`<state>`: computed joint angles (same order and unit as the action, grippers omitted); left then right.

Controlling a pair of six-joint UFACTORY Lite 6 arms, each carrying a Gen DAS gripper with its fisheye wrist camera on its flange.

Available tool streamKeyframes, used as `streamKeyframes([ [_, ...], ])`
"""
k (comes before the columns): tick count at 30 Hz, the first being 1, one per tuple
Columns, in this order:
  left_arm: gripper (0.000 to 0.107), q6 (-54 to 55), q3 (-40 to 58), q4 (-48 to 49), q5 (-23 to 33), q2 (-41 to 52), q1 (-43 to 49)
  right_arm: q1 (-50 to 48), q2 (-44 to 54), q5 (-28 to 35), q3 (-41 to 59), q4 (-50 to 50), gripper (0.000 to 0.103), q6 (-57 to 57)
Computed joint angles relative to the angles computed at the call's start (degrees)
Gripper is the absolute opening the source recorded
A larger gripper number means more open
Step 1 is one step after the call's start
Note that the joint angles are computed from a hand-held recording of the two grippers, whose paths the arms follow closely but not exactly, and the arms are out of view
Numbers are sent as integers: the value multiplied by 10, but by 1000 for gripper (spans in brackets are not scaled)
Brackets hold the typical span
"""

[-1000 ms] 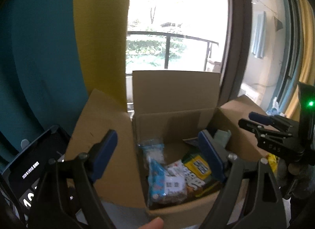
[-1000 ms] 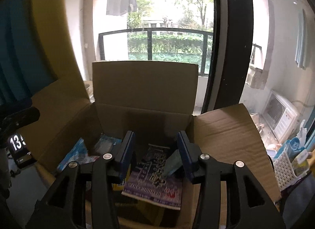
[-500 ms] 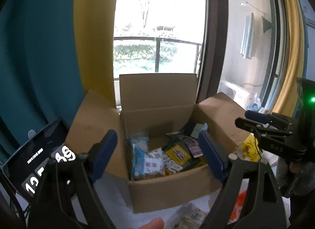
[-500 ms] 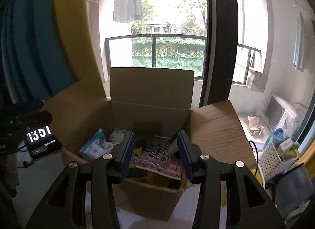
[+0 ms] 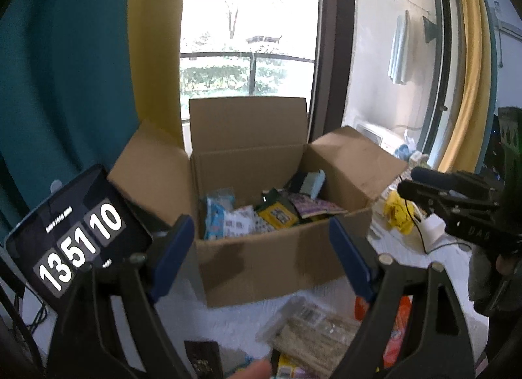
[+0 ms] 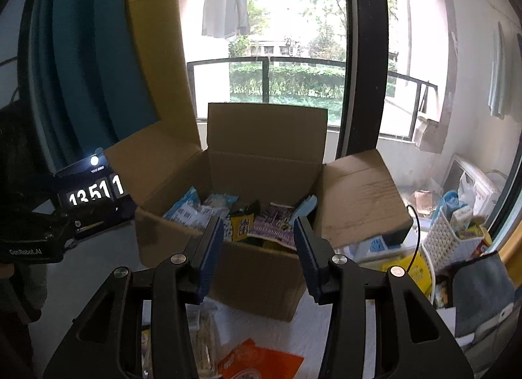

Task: Organize snacks
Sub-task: 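Withdraw both open tools from the box toward the remaining snacks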

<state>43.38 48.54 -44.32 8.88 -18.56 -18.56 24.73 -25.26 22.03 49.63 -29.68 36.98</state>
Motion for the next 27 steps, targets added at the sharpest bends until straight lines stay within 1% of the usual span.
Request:
streamKeyframes([
  [2,85,2,-25,0,2,-22,-1,13,-16,9,-16,-18,47,26],
  [6,85,-3,-71,8,4,-60,-2,27,-39,13,-48,-19,48,43],
  [8,85,5,-93,0,6,-74,0,33,-51,15,-64,-20,48,47],
  [17,85,-20,-202,24,10,-148,-3,58,-96,19,-130,-23,48,71],
  [18,85,-12,-213,15,12,-153,-1,60,-100,20,-136,-22,48,73],
  [20,85,49,-240,-45,25,-165,14,61,-108,18,-149,-12,48,66],
  [22,85,62,-262,-56,26,-172,21,61,-112,15,-158,-5,48,62],
  [25,85,87,-299,-78,30,-186,33,53,-116,1,-177,32,48,31],
  [26,85,98,-313,-86,32,-192,38,52,-115,-5,-184,44,50,20],
  [27,85,108,-324,-94,33,-196,42,52,-112,-14,-192,60,54,5],
])
